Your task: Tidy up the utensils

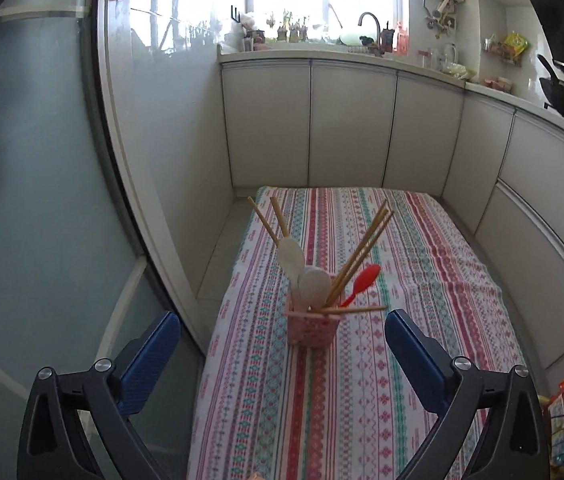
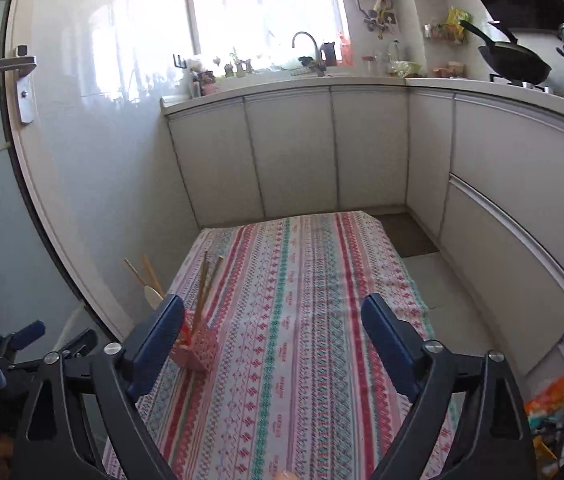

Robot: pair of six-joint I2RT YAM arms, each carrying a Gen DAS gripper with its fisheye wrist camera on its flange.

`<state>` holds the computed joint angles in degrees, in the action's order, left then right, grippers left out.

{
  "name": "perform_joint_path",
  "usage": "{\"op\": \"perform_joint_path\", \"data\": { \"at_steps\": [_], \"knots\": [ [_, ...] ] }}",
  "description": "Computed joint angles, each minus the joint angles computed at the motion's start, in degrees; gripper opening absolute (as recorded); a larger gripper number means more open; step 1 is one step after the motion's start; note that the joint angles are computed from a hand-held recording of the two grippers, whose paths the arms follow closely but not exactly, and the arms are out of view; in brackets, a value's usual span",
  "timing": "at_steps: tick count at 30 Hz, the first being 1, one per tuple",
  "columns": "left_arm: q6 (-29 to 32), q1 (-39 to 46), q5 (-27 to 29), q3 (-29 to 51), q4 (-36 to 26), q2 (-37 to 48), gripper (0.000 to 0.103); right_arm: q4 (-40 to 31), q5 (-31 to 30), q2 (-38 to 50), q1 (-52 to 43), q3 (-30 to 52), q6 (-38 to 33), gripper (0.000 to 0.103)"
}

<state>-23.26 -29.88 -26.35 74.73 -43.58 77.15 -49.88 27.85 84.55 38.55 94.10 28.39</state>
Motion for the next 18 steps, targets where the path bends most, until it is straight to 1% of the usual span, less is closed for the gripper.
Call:
{"op": "perform_joint_path", "data": {
  "at_steps": [1,4,6,8,9,12,18],
  "knots": [
    [-1.0,-1.6,-1.0,0.5,-1.9,-0.6,0.103,-3.6,1.0,-0.5,0.4,1.2,1.0,0.103],
    [-4.8,-6.2,-4.1,1.6,-6.4,-2.4,0.103,-11.6,3.7,-2.6,2.0,2.4,4.7,0.103],
    [-6.2,-8.6,-6.4,2.2,-8.3,-2.8,0.103,-15.6,5.5,-3.6,2.7,2.3,7.0,0.103],
    [-7.8,-10.6,-9.0,3.3,-10.1,-2.2,0.103,-18.0,7.5,-4.4,3.5,1.6,8.3,0.103],
    [-8.5,-11.3,-9.9,3.6,-10.8,-2.0,0.103,-19.0,8.1,-4.4,3.9,1.5,8.7,0.103],
    [-8.8,-11.6,-9.4,4.1,-11.1,-1.7,0.103,-19.7,8.7,-4.5,4.8,1.0,9.1,0.103],
    [-9.0,-12.5,-9.4,3.9,-10.8,-1.8,0.103,-18.4,6.9,-2.2,5.5,1.5,6.6,0.103]
  ]
}}
